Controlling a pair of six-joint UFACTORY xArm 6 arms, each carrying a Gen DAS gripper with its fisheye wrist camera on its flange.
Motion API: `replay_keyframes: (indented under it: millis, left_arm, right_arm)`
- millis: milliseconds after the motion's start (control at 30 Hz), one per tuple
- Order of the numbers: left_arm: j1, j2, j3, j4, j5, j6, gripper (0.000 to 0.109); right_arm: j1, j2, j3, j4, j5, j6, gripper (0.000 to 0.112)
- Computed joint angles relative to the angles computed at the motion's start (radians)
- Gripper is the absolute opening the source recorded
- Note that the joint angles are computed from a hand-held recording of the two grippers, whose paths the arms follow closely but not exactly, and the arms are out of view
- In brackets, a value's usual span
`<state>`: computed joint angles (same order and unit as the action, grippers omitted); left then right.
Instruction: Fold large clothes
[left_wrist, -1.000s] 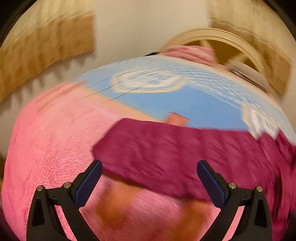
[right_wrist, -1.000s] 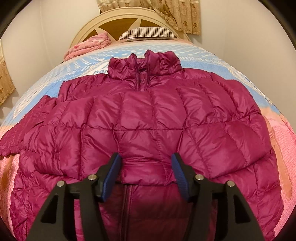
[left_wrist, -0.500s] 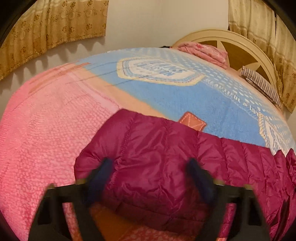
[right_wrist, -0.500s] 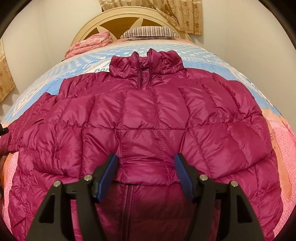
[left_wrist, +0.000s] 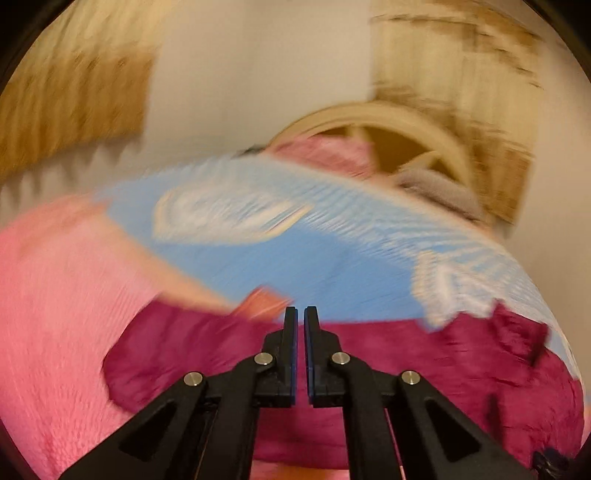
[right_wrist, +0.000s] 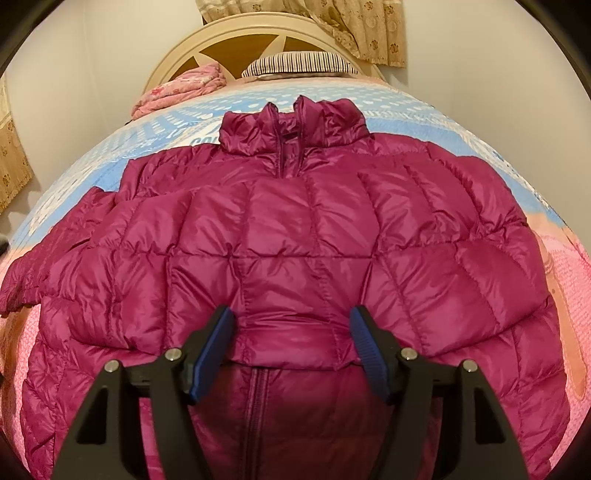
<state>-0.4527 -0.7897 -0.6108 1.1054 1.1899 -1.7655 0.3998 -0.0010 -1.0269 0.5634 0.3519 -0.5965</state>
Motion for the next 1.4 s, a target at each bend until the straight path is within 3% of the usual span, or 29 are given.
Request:
replay_keyframes:
  millis: [67,233,367,500,633,667,700,733,767,800,867,933,1033,1133,1267,1367,1400]
  left_arm:
    - [-0.067,0.096,-0.099,0.069,-0.026,0.042,0.003]
    - [-0.136,0.281,-0.276,0.140,-0.123,0.119,0.003]
    - [-0.140,0.304,-0.297,0.087,-0.085,0.062,0.004]
    - [-0.044,0.197,-0.190,-0.098,-0.064,-0.044,0.004]
    - [0.084,0.004,-0.016,-0.282,-0.016,-0.150,0.007]
    - [0.099,-0.043,0.024,-0.303,0.011,-0.167,0.019]
    - [0.108,-0.084,0.057,-0.311,0.038,-0.190,0.042]
    - [0.101,-0.121,0.087,-0.307,0.061,-0.220,0.055]
    - [0.091,-0.180,0.126,-0.292,0.092,-0.265,0.076]
    - [0.077,-0.253,0.178,-0.264,0.119,-0.330,0.084]
    - [0.079,-0.350,0.245,-0.257,0.131,-0.373,0.084]
    - [0.108,-0.365,0.254,-0.300,0.135,-0.354,0.084]
    - [0.130,-0.338,0.236,-0.364,0.210,-0.346,0.084]
    - [0.170,-0.329,0.250,-0.398,0.183,-0.350,0.084]
    - [0.176,-0.194,0.194,-0.385,0.188,-0.287,0.083]
    - [0.157,-0.159,0.190,-0.362,0.202,-0.308,0.056]
    - [0.153,-0.167,0.200,-0.356,0.202,-0.312,0.051]
  right_arm:
    - [0.000,-0.001,0.000,0.002,0.001,-0.001,0.069]
    - [-0.002,-0.001,-0.001,0.010,0.006,0.000,0.069]
    - [-0.003,-0.002,-0.001,0.023,0.009,-0.007,0.070]
    - [-0.004,-0.004,0.000,0.038,0.012,-0.018,0.071]
    - [-0.005,-0.007,0.000,0.062,0.020,-0.035,0.072]
    - [-0.005,-0.008,0.000,0.064,0.021,-0.037,0.072]
    - [-0.005,-0.007,-0.001,0.064,0.022,-0.036,0.072]
    - [-0.005,-0.007,-0.001,0.064,0.022,-0.036,0.073]
    - [-0.005,-0.007,-0.002,0.064,0.022,-0.036,0.073]
    - [-0.005,-0.006,-0.002,0.061,0.021,-0.034,0.073]
    - [-0.004,-0.007,-0.001,0.058,0.020,-0.031,0.073]
    - [-0.004,-0.006,-0.001,0.057,0.020,-0.030,0.073]
    - [-0.005,-0.006,-0.002,0.059,0.021,-0.032,0.073]
    - [-0.004,-0.006,-0.002,0.054,0.019,-0.029,0.073]
    - [-0.003,-0.005,-0.001,0.049,0.018,-0.025,0.074]
    - [-0.003,-0.005,-0.003,0.053,0.019,-0.027,0.074]
    - [-0.003,-0.005,-0.003,0.053,0.019,-0.027,0.074]
